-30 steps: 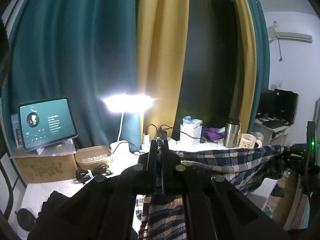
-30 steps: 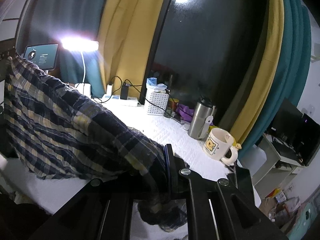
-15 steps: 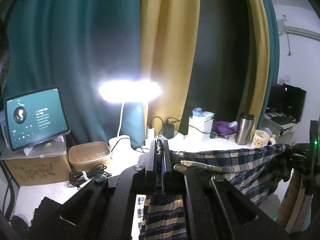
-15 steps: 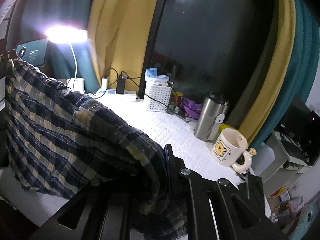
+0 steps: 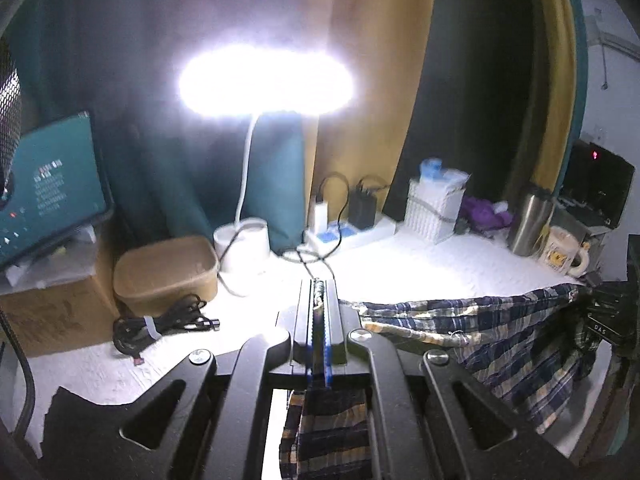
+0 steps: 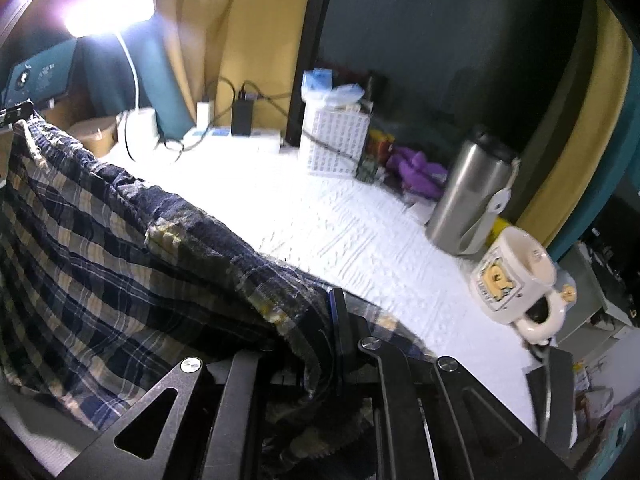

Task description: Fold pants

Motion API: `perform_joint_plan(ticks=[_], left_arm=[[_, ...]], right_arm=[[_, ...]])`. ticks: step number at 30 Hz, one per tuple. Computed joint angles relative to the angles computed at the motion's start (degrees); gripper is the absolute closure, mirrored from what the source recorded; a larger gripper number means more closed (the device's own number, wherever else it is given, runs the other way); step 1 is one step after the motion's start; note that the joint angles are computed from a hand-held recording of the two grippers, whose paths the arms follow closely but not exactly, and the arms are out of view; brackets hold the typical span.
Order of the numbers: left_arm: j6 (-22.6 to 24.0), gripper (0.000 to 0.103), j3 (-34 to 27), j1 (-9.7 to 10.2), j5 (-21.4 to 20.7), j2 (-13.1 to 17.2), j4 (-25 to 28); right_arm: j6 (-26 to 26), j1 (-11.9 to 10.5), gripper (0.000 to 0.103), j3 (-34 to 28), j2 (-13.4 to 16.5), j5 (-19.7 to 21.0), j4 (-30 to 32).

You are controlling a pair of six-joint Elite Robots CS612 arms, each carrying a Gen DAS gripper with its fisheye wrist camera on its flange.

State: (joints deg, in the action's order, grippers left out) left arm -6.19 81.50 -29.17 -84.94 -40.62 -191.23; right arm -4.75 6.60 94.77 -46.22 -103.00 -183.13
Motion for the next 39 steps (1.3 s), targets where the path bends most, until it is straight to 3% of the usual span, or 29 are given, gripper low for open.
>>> perform_joint_plan(ticks=[18,20,21,23,24,26,27,28,29,30,31,39], left_arm=[[-4.1,0.101,-12.9,2.01,-3.9,9.1,17.8],[-4.0,0.101,-13.9,2.11,-4.2,9.8,18.9],[-4.0,0.101,-14.6,2.20,-4.3,10.2,19.9],[-4.9,0.100,-15.8,2.43,-4.7,10.9,21.8],[-5.4,0.100,-16.2,2.58,-5.0,11.1,22.3],[-6.1,0.098,-16.6,2.81,-5.8,11.2,22.5],[-6.5,0.089,-16.4,2.88,-6.0,11.0,22.1],[-6.9,0.067,-16.3,2.93,-5.9,10.9,21.6],[-7.6,0.053,-15.8,3.05,-5.9,10.5,20.4],[-8.2,0.030,-15.4,3.19,-6.1,10.3,19.4],[-8.7,0.023,-14.8,3.35,-6.3,9.9,18.1],[-5.6,0.023,-8.8,3.50,-6.3,5.2,16.7]], right_arm=[[1.9,-1.2,0.091,-8.9,5.4,1.2,13.9],[1.7,-1.2,0.083,-9.5,5.7,0.4,14.5],[1.9,-1.2,0.074,-9.7,5.9,-0.1,14.7],[3.2,-1.2,0.050,-10.2,6.1,-2.1,14.9],[4.0,-1.2,0.033,-10.2,6.1,-2.9,14.6],[6.0,-1.7,0.028,-9.8,5.8,-2.4,14.1],[6.5,-1.9,0.028,-9.5,5.6,-1.7,13.9],[6.6,-1.9,0.028,-9.3,5.5,-1.8,13.6],[6.5,-1.8,0.028,-9.1,5.4,-2.5,13.2],[6.6,-1.7,0.028,-8.9,5.3,-2.8,13.0],[6.8,-1.6,0.028,-8.7,5.1,-3.1,12.7],[8.8,-1.2,0.023,-5.1,2.8,-6.3,5.5]])
